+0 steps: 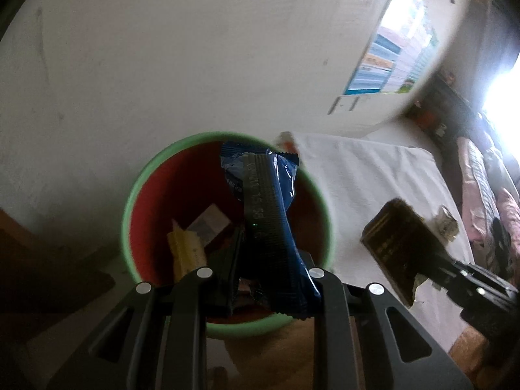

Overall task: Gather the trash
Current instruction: 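Carry the blue wrapper and brown box over the bucket with both grippers, then open both grippers over the bucket to drop the blue wrapper and brown box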

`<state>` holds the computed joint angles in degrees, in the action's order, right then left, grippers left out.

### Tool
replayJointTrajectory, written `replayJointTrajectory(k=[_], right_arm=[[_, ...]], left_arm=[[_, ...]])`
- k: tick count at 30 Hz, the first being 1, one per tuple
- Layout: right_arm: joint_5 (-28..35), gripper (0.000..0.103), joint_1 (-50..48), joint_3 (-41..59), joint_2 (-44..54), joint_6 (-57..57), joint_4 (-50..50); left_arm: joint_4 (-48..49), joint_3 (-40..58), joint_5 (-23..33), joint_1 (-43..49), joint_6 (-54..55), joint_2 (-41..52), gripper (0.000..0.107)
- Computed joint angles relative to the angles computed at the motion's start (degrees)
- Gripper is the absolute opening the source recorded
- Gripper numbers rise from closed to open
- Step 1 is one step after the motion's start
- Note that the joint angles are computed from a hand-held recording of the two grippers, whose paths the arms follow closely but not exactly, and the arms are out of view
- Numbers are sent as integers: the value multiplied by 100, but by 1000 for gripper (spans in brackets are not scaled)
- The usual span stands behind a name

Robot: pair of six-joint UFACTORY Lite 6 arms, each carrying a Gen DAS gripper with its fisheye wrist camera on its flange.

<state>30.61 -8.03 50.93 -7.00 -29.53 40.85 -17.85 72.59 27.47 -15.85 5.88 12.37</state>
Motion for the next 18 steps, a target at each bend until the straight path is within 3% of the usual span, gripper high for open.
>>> replayJointTrajectory(k=[9, 10, 12, 18], right_arm=[[141, 20, 634, 1597, 1831, 260, 77], [169, 23, 670, 1715, 1964, 252, 114], [129, 43, 700, 1800, 2084, 207, 239], [263, 52, 337, 1427, 1879, -662, 1119]], left_arm=[[-74, 286, 83, 489, 66, 668, 25], [-9, 266, 53, 508, -24, 678, 33], [-125, 209, 4, 565, -2, 689, 43], [71, 57, -89, 520, -421, 601, 58]])
